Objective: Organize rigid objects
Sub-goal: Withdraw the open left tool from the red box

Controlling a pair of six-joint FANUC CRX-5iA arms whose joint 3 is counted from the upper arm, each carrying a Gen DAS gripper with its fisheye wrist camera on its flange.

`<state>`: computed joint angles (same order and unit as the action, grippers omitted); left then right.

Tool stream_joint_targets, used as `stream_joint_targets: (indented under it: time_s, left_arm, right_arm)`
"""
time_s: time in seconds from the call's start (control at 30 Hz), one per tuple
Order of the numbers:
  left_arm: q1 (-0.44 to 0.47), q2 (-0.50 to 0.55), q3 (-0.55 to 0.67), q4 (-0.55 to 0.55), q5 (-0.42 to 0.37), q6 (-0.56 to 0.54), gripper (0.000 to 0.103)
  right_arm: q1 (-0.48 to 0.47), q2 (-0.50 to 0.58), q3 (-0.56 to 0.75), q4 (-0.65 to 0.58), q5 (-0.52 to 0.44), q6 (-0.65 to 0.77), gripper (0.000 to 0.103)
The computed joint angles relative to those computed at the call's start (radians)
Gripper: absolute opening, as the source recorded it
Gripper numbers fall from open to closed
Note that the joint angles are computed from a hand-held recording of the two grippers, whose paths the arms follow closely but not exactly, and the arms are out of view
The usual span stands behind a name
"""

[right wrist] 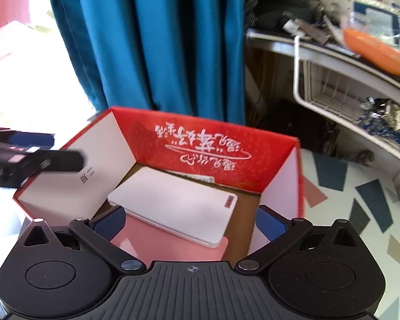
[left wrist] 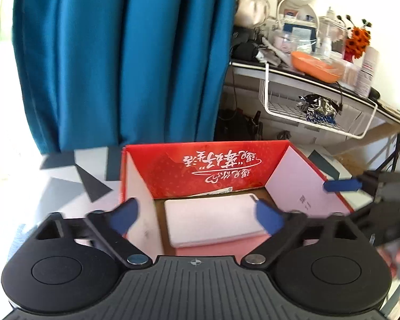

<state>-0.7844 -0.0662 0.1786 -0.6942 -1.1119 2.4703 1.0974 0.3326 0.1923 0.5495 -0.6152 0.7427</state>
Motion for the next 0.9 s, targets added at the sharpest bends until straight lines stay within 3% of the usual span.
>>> stream_joint_targets:
  time_s: [0.1, 0.27, 0.43, 0.53, 0.73, 0.9]
  left_arm:
    - [-0.073, -0.018, -0.003, -0.061, -0.054, 0.041, 0.103]
    - [-0.167, -0.03, -0.014, -0.119, -0.129, 0.102, 0.103]
    - [-0.247, -0.041, -0.044, -0.166, -0.194, 0.256, 0.103]
    - [-0.27, -0.051, -0.072, -0.15, -0.211, 0.322, 0.103]
    - [-0.315, -0.058, -0.109, -0.147, -0.269, 0.452, 0.103]
    - [-0.348, -0.049, -0.123, -0.137, -0.311, 0.536, 0.103]
  right_arm:
    - [0.006, -0.066, -0.121, 0.131, 0.073, -0.164, 0.103]
    - [0.01, -0.149, -0.306, 0.455, 0.145, -0.466, 0.103]
    - [0.002, -0.227, -0.469, 0.729, 0.189, -0.772, 0.103]
    - [0.009, -0.261, -0.542, 0.796, 0.208, -0.876, 0.103]
    - [0.064, -0.291, -0.628, 0.752, 0.205, -0.859, 0.103]
    - [0.074, -0.302, -0.686, 0.808, 0.246, -0.92, 0.103]
